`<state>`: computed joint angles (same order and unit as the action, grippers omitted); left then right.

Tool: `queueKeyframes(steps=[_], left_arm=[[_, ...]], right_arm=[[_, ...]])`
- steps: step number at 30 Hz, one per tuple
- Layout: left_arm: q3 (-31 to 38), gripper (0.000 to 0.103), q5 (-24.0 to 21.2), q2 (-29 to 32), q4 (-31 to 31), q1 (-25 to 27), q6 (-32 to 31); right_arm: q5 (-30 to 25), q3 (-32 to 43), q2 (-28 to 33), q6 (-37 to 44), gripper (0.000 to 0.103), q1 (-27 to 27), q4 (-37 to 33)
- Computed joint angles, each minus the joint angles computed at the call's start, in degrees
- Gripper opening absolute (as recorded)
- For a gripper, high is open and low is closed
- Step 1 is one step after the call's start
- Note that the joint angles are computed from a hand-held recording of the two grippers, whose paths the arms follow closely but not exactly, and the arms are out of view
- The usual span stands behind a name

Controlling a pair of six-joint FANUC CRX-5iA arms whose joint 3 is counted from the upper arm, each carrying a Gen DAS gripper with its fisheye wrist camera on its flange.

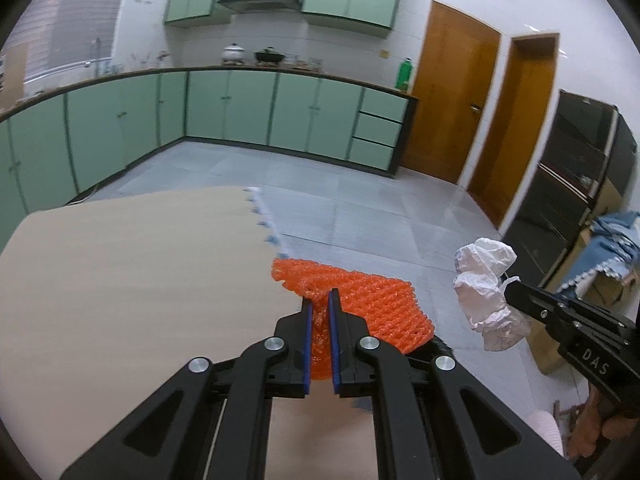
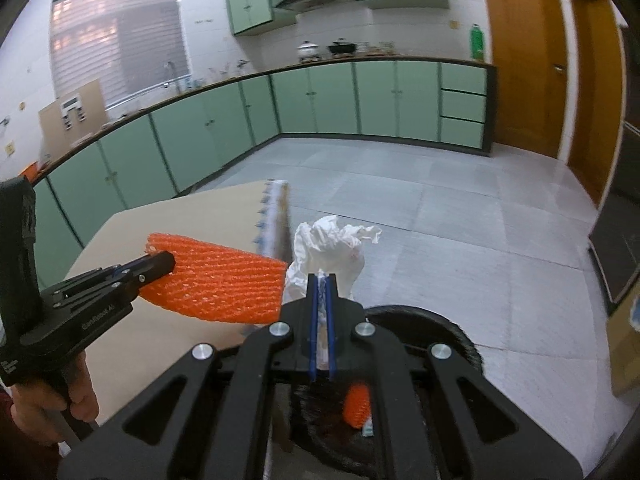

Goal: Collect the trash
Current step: 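Lift and carry the foam net and tissue over the black bin, then open both tools to drop the foam net and tissue into the bin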

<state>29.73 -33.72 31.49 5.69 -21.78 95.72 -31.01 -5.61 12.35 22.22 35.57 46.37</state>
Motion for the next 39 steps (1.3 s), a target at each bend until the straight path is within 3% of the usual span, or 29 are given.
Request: queueKeyframes(steps=[11, 21, 26, 30, 33, 38, 39], left_arm=[[14.7, 0.007, -7.5, 10.9, 1.4, -4.7, -3.8], [34.2, 0.010, -21.0, 22.5, -3.2, -7.4, -2.0], [43.8, 0.014, -26.9, 28.1, -3.3, -7.8, -1.8], [46.6, 0.029, -28.7, 29.7, -3.2, -7.7, -1.9], [49.4, 0.035, -30.0, 31.1, -3.4, -7.8, -1.2], [43.2, 0.040, -26.6, 27.5, -2.7, -7.3, -1.1], [41.0, 0.042, -25.4, 26.1, -2.7, -7.2, -1.1]], right_arm=[[-0.2, -6.8, -2.1, -5.9, 0.003, -3.8, -0.1], [0.4, -3.8, 2.5, -0.6, 0.005, -6.8, -7.7], [0.2, -1.1, 4.9, 3.5, 0.013, -8.2, -12.4], [1.1, -1.1, 5.1, 3.2, 0.034, -8.9, -13.2], [1.1, -1.2, 5.0, 3.0, 0.035, -8.9, -13.2], [1.4, -2.8, 3.8, -0.7, 0.050, -8.3, -9.3], [1.2, -3.2, 3.5, -1.9, 0.059, -8.2, -7.9]])
